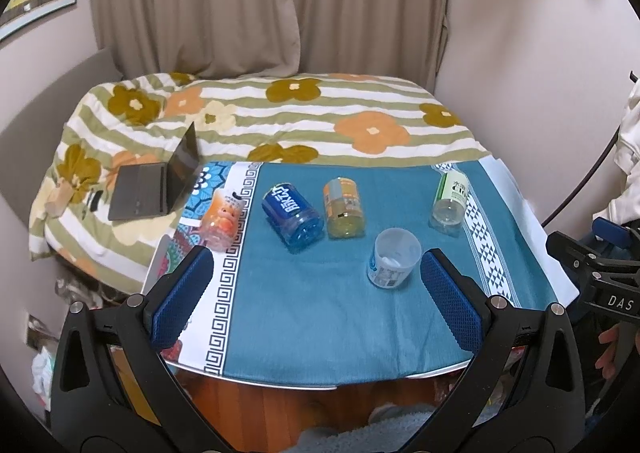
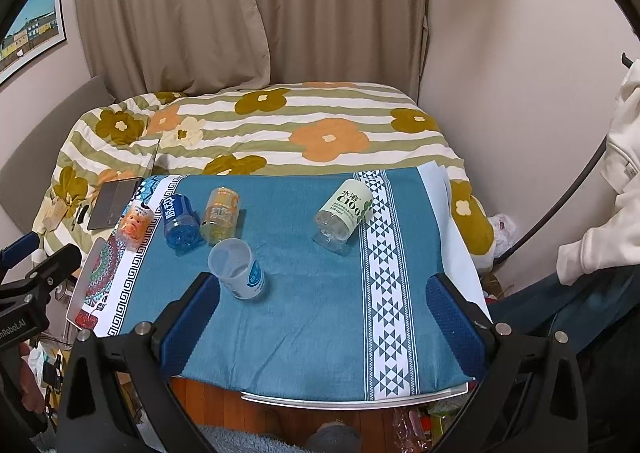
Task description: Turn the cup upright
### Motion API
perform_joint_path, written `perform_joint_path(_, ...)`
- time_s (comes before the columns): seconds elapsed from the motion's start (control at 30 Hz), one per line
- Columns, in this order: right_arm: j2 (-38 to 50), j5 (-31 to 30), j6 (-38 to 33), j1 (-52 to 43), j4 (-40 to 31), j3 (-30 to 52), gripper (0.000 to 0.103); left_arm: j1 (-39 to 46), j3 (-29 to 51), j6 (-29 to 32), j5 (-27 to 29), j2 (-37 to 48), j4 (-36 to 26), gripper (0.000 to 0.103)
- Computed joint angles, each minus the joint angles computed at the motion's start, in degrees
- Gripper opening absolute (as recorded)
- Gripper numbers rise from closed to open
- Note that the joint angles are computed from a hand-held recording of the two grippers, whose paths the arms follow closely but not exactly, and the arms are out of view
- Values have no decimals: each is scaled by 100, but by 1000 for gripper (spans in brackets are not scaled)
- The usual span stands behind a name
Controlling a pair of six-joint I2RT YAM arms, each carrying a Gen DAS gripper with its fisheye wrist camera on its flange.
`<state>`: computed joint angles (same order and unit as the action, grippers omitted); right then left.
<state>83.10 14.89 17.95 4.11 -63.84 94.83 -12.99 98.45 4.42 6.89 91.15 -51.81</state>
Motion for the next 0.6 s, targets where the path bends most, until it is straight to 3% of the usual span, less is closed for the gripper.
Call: perform_joint_path(0.6,1,-1,0,-34,-1,0,103,19,4,18,15,23,49,103)
